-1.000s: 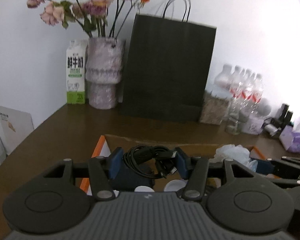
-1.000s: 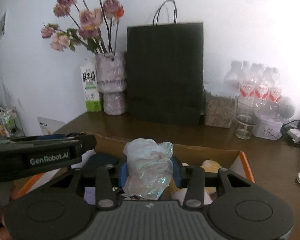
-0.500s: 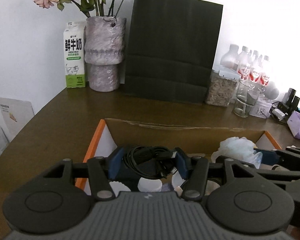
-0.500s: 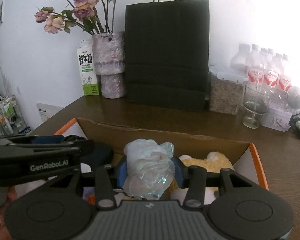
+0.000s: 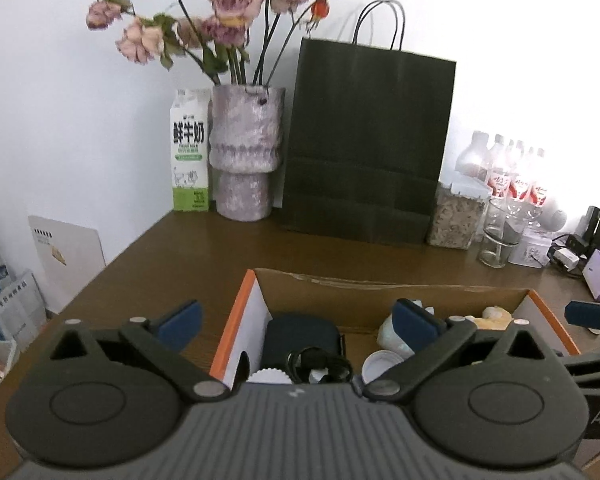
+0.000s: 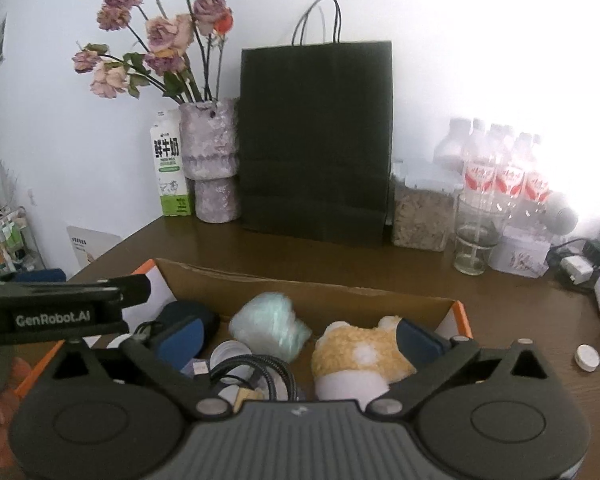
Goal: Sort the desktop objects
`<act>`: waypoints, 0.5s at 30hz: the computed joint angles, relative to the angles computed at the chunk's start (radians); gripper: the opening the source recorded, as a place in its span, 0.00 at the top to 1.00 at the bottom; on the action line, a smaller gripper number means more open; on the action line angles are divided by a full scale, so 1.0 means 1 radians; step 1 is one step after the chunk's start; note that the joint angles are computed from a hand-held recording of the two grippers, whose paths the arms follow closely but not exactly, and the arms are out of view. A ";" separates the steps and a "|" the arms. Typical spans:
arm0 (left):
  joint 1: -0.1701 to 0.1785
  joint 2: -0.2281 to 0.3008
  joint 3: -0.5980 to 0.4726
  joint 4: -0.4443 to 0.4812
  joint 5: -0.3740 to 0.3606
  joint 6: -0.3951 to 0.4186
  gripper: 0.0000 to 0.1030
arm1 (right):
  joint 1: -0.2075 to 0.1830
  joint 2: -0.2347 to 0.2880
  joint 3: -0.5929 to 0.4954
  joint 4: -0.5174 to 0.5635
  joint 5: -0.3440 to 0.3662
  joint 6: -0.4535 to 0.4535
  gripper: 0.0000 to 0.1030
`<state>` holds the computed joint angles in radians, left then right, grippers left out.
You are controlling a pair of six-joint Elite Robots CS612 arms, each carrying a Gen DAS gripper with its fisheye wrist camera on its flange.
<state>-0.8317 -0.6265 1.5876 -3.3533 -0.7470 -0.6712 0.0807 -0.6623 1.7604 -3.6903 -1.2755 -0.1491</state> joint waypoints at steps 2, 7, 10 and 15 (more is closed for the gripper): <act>-0.009 -0.008 0.017 -0.026 0.004 0.009 0.00 | 0.000 -0.009 0.023 -0.028 -0.005 -0.002 0.00; -0.040 -0.032 0.068 -0.066 0.035 0.017 0.00 | -0.002 -0.031 0.083 -0.090 -0.006 -0.011 0.00; -0.063 -0.046 0.109 -0.107 0.055 0.024 0.00 | -0.008 -0.046 0.128 -0.135 0.000 -0.002 0.00; -0.105 -0.071 0.182 -0.178 0.086 0.030 0.00 | -0.023 -0.068 0.213 -0.221 0.020 0.025 0.00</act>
